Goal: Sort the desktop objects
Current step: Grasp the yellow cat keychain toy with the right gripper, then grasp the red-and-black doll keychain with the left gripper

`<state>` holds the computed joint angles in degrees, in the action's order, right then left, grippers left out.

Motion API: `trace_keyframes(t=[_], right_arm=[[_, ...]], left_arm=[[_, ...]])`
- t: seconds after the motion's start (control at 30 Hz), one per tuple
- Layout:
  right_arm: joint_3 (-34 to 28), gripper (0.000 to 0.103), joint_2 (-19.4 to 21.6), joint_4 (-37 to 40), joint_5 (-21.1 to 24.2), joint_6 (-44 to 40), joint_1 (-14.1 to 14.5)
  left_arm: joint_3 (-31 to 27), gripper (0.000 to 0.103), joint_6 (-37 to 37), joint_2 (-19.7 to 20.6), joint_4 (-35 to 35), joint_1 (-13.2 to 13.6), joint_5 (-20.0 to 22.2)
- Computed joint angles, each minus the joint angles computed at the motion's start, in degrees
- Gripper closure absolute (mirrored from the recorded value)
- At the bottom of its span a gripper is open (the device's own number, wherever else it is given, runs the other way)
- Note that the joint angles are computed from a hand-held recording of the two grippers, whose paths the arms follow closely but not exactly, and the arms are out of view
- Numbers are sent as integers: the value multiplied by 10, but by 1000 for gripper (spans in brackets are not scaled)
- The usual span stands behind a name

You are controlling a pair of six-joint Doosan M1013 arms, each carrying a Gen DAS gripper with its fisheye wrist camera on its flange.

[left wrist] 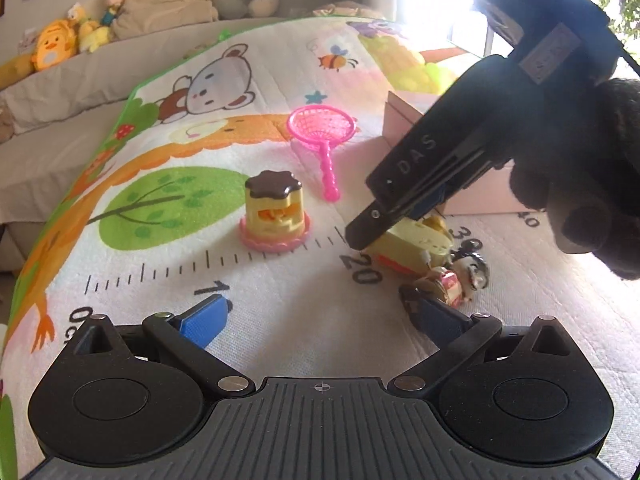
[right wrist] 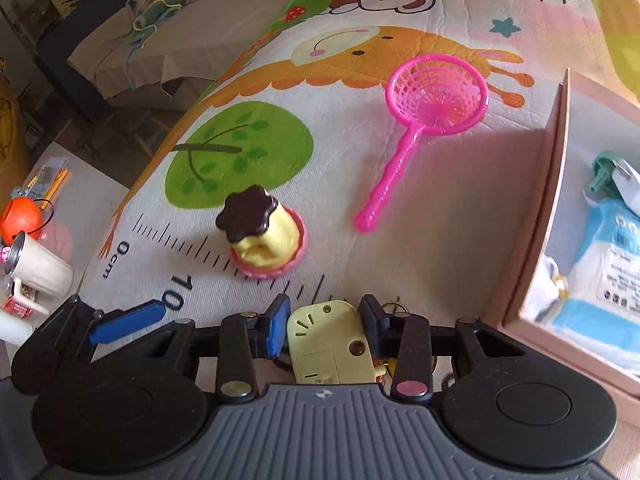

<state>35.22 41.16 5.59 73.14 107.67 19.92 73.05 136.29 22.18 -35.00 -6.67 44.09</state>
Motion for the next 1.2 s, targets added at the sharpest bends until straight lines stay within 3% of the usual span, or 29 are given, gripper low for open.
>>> trace_keyframes(t=[0.23, 0.37, 0.47, 0.67, 0.77, 0.87, 0.9, 0.93, 1.0, 1.2], right_arm=[[178, 65, -101, -25, -118, -2, -1], [251, 65, -145, -81, -182, 14, 6], [289, 65, -170, -150, -215, 42, 12], [350, 65, -207, -329, -251, 162, 23], [379, 58, -226, -337, -279, 196, 18], [405, 51, -242, -328, -309, 217, 13], [414, 44, -246, -337, -315, 230, 13], [420, 37, -249, -349, -318, 244, 14], [430, 33, -254, -372, -312, 266, 17], [453, 32, -262, -373, -278, 263, 20]], left_arm=[[3, 0, -51, -6, 62, -14, -16], [2, 0, -103, -6, 129, -25, -57], [-6, 0, -129, -4, 152, -24, -74], [-15, 0, -168, -5, 187, -20, -68], [-14, 0, -139, -9, 155, -18, -49], [-7, 0, -48, -17, 69, -18, -9], [-4, 0, -18, -19, 45, -19, 5], [-2, 0, 7, -20, 27, -21, 17], [6, 0, 56, -22, 2, -30, 37], [24, 0, 57, -22, 48, -60, 4]])
